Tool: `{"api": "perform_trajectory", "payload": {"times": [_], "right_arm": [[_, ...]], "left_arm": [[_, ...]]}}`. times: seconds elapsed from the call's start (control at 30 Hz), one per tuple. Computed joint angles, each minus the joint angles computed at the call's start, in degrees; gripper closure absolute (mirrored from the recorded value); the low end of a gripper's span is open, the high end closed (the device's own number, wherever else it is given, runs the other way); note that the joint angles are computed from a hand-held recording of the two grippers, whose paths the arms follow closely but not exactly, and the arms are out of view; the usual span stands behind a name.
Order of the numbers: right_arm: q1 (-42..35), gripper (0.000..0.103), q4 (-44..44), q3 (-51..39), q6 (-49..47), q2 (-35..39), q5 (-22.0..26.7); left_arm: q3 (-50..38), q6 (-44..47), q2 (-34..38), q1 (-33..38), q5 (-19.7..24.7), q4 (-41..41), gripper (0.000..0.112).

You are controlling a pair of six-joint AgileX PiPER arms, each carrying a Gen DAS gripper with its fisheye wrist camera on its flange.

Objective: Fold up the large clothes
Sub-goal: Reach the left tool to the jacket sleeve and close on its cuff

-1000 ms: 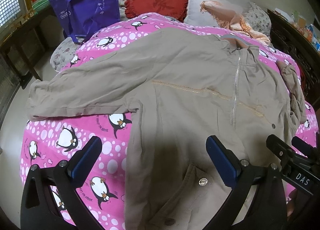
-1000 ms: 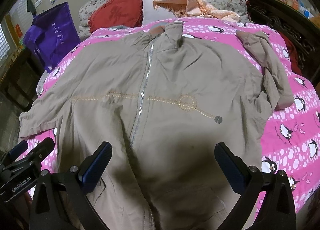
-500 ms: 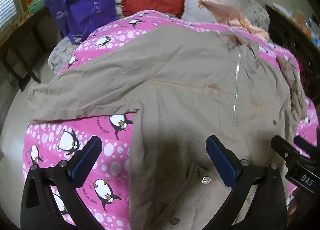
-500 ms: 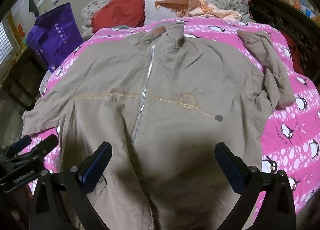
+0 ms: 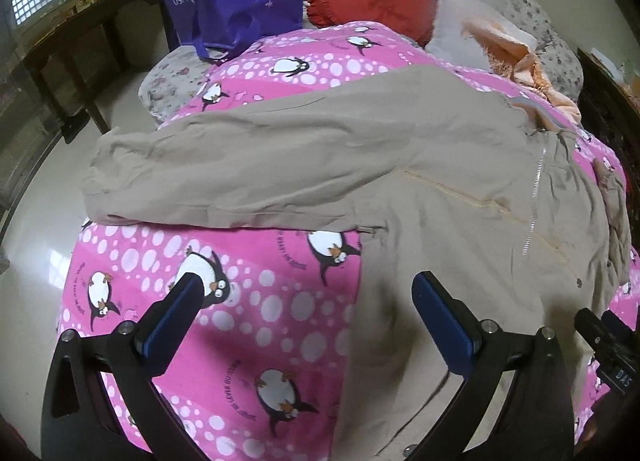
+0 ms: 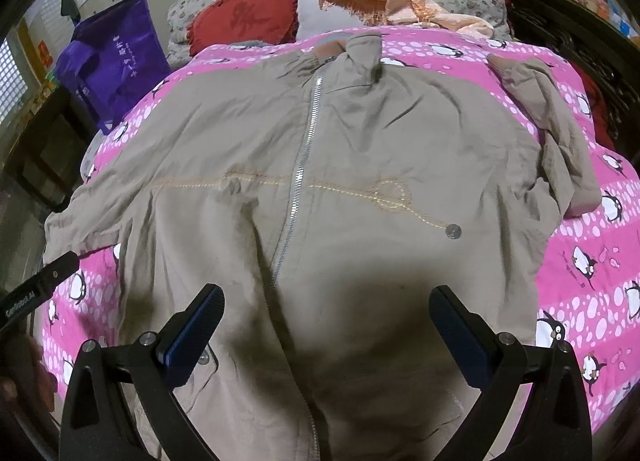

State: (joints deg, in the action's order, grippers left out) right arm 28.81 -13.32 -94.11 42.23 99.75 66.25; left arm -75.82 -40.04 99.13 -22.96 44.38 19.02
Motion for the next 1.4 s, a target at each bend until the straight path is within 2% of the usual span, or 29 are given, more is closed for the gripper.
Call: {"api": "perform_trajectory", "payload": {"times": [0.23,0.33,0.43,0.6,0.73,0.77,0.83,0.9,0.93,0.97,1.03,1.07,1.13,1.23,1.33,1.4], "right_arm": [[0.04,0.001,0.59,0.29,-0.78,-0.10,-0.44],[-0.29,0.001,2.28,0.05,-3.11,-0.06,-0.49],[0.39,0.001,2.05,0.10,-4.55,-0.42,-0.77],[1.22,0.001,1.00,0.54,-4.27,-0.85,-1.46],[1.14,0.001,2.11,-0.24,-5.07,0.00,-0.74],[1.00,0.001,2.27,-0.17,-5.22,0.02,-0.74],[0.50,0.002,3.09,-0.02,-5.58,0.18,-0.82],[-0.25,0.002,3.96,-0.39,-6.41,0.38,-0.28],[-0.56,0.003,4.40,-0.26,-7.05,0.05,-0.42],[-0.67,0.003,4.57,-0.06,-7.50,-0.36,-0.66],[-0.76,0.003,4.11,0.69,-8.67,-1.53,-1.07],[-0.73,0.003,3.41,1.07,-8.97,-2.00,-0.96],[-1.09,0.003,2.64,2.01,-8.79,-2.59,-0.90],[-3.59,0.003,4.59,4.24,-7.98,-3.43,-1.66],[-5.85,0.003,6.63,6.87,-7.12,-5.07,-3.78],[-7.04,0.003,7.48,8.05,-6.70,-6.05,-4.48]], "left_arm": [[2.21,3.86,-0.78,4.36,-1.44,-2.44,0.009],[4.87,11.18,-2.55,10.85,-4.49,-9.77,0.009],[5.41,14.55,-2.37,19.36,-4.78,-15.41,0.009],[4.11,7.07,0.91,30.87,-8.50,-12.22,0.009],[-2.05,6.44,8.48,36.45,-7.75,-14.13,0.012],[-4.90,7.39,11.57,37.87,-6.49,-16.24,0.014],[-8.47,7.12,15.52,38.81,-4.68,-18.21,0.035],[-9.20,6.51,17.02,39.03,-6.64,-19.71,0.054],[-9.01,5.77,16.94,38.79,-7.80,-18.46,0.075],[-10.05,4.04,17.00,37.70,-7.01,-15.03,0.091],[-10.67,-0.03,15.59,36.04,-5.65,-9.17,0.102],[-9.36,-1.93,14.03,35.41,-7.18,-6.78,0.107],[-6.68,-4.81,10.03,33.17,-10.36,-2.14,0.111],[-5.92,-2.63,4.79,29.54,-11.64,-2.58,0.112],[-9.76,1.46,2.39,23.99,-9.45,-4.83,0.112],[-14.02,3.67,3.21,19.78,-7.39,-5.11,0.111]]}}
